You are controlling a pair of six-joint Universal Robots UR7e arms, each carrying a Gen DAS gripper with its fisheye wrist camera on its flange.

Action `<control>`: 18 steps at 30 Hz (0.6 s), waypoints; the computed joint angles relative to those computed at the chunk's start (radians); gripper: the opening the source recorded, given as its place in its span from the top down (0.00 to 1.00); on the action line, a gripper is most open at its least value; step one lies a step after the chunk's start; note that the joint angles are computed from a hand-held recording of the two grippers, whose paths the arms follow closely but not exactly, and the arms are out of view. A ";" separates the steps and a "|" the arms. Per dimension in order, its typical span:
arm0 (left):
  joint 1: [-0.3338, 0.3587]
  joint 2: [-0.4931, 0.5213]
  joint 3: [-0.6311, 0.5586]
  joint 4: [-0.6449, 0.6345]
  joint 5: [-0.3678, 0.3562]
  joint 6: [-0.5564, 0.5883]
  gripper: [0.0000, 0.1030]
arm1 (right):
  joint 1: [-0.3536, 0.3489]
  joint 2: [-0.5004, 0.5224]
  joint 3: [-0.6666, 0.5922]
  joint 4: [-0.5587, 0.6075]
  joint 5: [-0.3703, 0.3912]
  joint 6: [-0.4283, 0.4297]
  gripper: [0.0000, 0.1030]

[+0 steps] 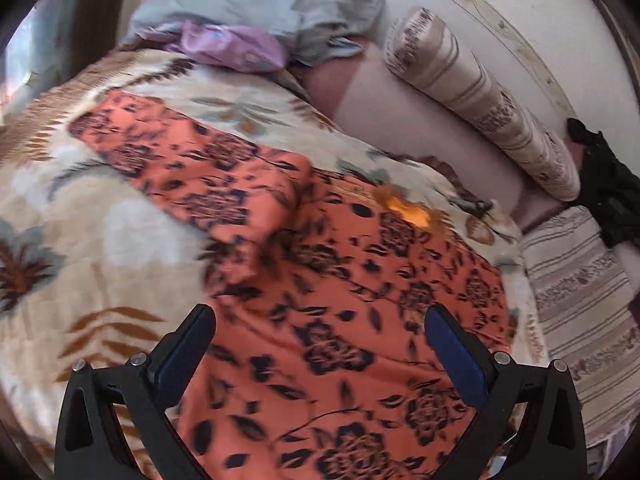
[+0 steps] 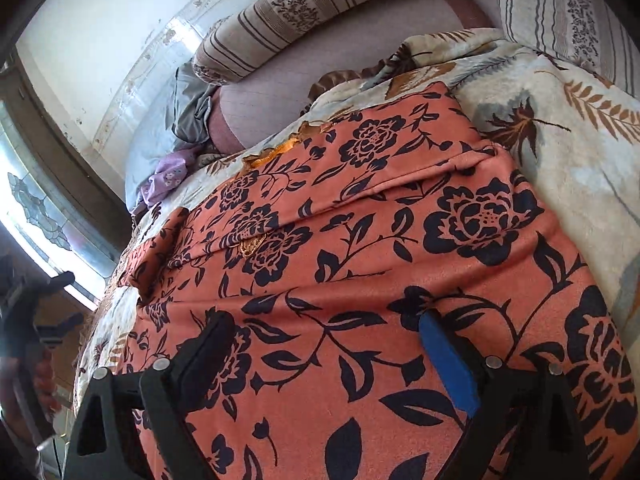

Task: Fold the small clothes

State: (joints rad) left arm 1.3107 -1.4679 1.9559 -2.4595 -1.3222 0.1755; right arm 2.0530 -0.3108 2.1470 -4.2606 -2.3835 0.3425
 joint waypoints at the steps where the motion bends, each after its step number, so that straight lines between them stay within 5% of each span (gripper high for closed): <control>1: -0.003 0.047 -0.027 0.007 -0.016 -0.024 0.00 | -0.008 0.005 0.008 -0.036 0.023 -0.004 0.08; 6: 0.025 0.230 -0.150 0.042 -0.059 -0.233 0.00 | -0.019 0.017 0.017 -0.096 0.056 -0.024 0.08; 9: 0.037 0.277 -0.177 0.017 -0.016 -0.319 0.02 | -0.023 0.019 0.017 -0.106 0.068 -0.031 0.07; 12: 0.058 0.295 -0.196 0.017 -0.045 -0.360 0.03 | -0.030 0.026 0.019 -0.130 0.084 -0.036 0.07; 15: 0.064 0.307 -0.210 0.027 -0.066 -0.347 0.18 | -0.031 0.027 0.019 -0.132 0.086 -0.038 0.07; 18: 0.069 0.317 -0.215 0.022 -0.064 -0.361 0.19 | -0.032 0.029 0.019 -0.140 0.091 -0.039 0.07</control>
State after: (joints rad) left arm 1.3793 -1.1512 1.7409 -2.4374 -1.3858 -0.1852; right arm 2.0206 -0.2820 2.1664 -4.4001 -2.2926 0.3037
